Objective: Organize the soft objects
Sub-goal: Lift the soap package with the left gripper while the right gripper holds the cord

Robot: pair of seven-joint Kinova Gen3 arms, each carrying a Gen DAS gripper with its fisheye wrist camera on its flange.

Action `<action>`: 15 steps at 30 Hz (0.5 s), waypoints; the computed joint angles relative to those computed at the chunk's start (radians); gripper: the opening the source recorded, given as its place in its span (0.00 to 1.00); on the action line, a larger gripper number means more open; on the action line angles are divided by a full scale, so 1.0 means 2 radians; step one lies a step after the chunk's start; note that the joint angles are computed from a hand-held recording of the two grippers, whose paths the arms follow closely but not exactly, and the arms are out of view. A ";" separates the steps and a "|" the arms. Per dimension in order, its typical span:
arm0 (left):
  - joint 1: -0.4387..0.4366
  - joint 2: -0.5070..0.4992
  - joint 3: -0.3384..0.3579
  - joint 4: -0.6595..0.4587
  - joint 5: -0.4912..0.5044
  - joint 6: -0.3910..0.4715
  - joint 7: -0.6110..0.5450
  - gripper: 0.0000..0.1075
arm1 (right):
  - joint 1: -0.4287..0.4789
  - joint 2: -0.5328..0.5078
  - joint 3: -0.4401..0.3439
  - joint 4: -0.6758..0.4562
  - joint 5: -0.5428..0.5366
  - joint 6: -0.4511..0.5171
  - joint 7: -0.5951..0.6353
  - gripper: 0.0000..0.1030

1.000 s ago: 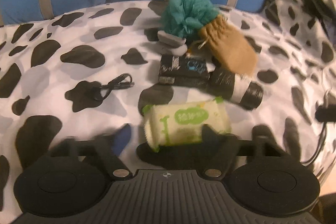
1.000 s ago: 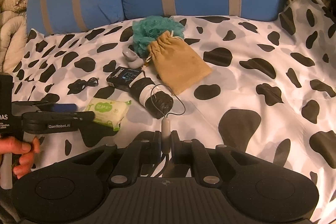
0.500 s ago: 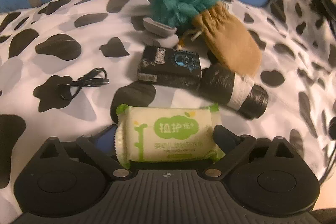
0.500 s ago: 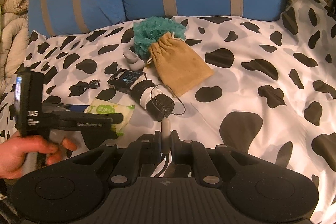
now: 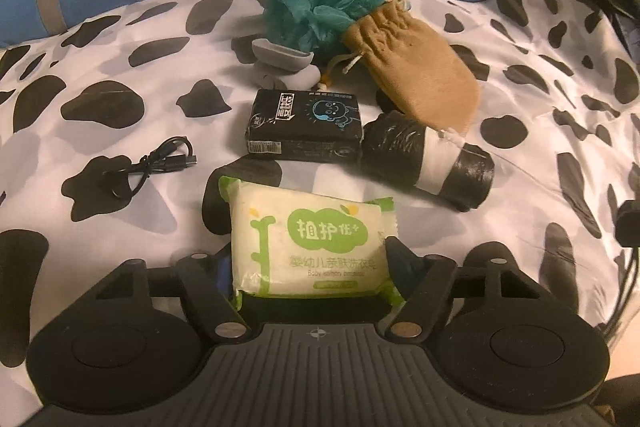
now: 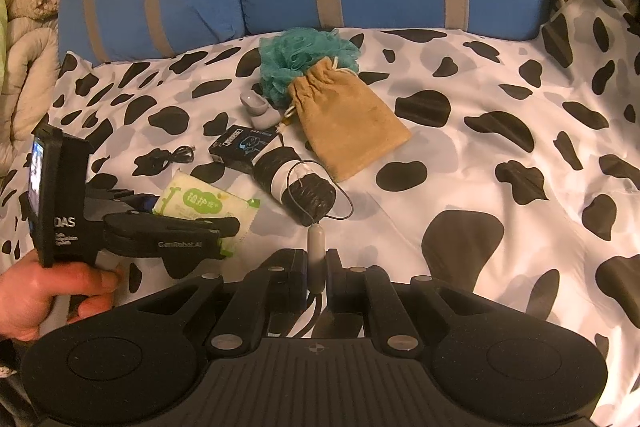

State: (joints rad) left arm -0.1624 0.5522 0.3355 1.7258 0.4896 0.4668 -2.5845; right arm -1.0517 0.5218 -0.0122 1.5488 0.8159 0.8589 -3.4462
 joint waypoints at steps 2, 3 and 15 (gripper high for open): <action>-0.008 -0.003 0.005 0.003 0.004 0.002 -0.007 0.61 | -0.001 0.001 0.000 -0.001 0.001 0.001 -0.001 0.11; -0.016 -0.005 0.009 0.004 0.011 0.006 -0.011 0.55 | -0.002 0.001 0.001 -0.002 0.002 0.002 -0.002 0.11; -0.070 -0.036 0.010 0.029 0.119 0.060 -0.114 0.25 | -0.012 0.006 0.001 -0.014 0.004 0.009 -0.004 0.11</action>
